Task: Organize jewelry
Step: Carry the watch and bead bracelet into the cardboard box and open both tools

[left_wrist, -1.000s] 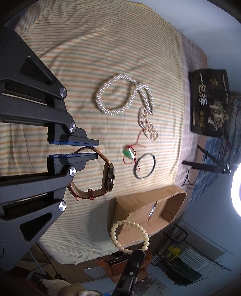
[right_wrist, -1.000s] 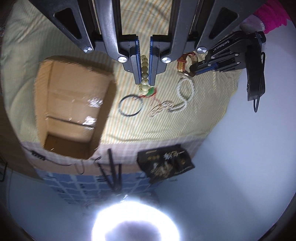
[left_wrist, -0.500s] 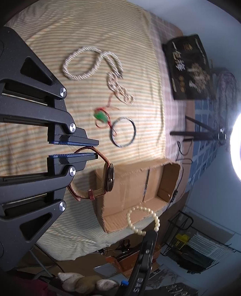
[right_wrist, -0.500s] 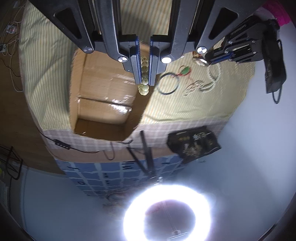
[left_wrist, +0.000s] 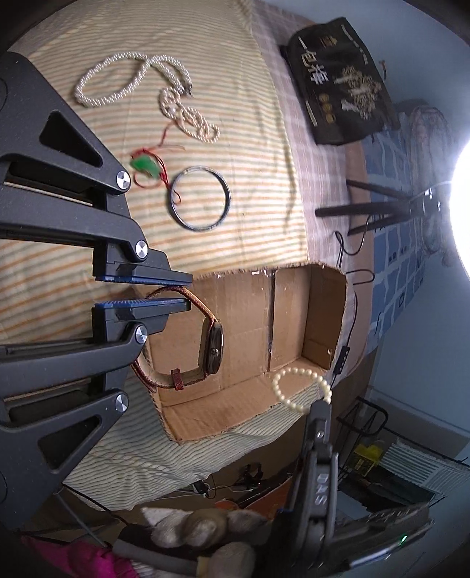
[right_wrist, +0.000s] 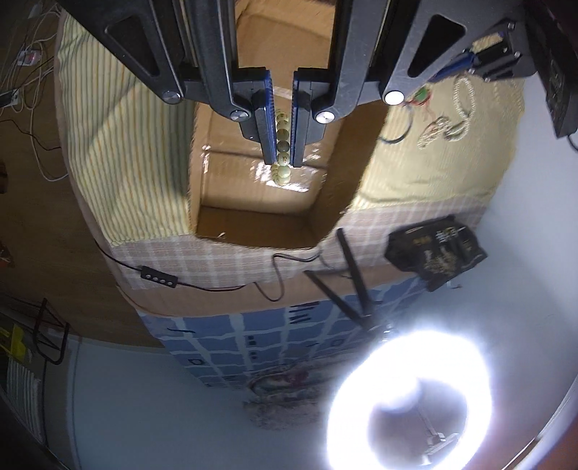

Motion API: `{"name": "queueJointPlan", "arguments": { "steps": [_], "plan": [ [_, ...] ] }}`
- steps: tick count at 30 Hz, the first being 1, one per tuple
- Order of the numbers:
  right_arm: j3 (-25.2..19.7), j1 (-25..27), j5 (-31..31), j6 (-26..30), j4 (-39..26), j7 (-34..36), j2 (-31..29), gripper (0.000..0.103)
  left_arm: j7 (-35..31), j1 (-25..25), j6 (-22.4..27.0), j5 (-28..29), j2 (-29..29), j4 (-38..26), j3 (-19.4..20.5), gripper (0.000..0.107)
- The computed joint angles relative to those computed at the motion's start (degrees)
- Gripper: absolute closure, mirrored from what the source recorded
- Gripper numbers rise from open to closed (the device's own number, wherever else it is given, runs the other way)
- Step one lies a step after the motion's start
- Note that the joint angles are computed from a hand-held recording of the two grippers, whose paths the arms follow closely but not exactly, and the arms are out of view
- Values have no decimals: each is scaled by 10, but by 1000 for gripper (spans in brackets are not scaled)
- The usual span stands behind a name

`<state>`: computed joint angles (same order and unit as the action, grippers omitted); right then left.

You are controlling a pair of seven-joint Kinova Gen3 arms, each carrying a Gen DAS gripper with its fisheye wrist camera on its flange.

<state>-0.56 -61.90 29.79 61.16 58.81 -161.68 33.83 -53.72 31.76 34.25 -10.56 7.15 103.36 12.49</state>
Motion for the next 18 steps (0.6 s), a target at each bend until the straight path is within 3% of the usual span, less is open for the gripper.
{"name": "queueJointPlan", "arguments": {
  "steps": [8,18],
  "plan": [
    [2,32,-14,-19,12,12,9,98,33,32,4,-42,33,-25,-8,103],
    [6,45,-22,-42,32,12,10,98,23,36,-13,-32,53,-32,-16,103]
  ]
}}
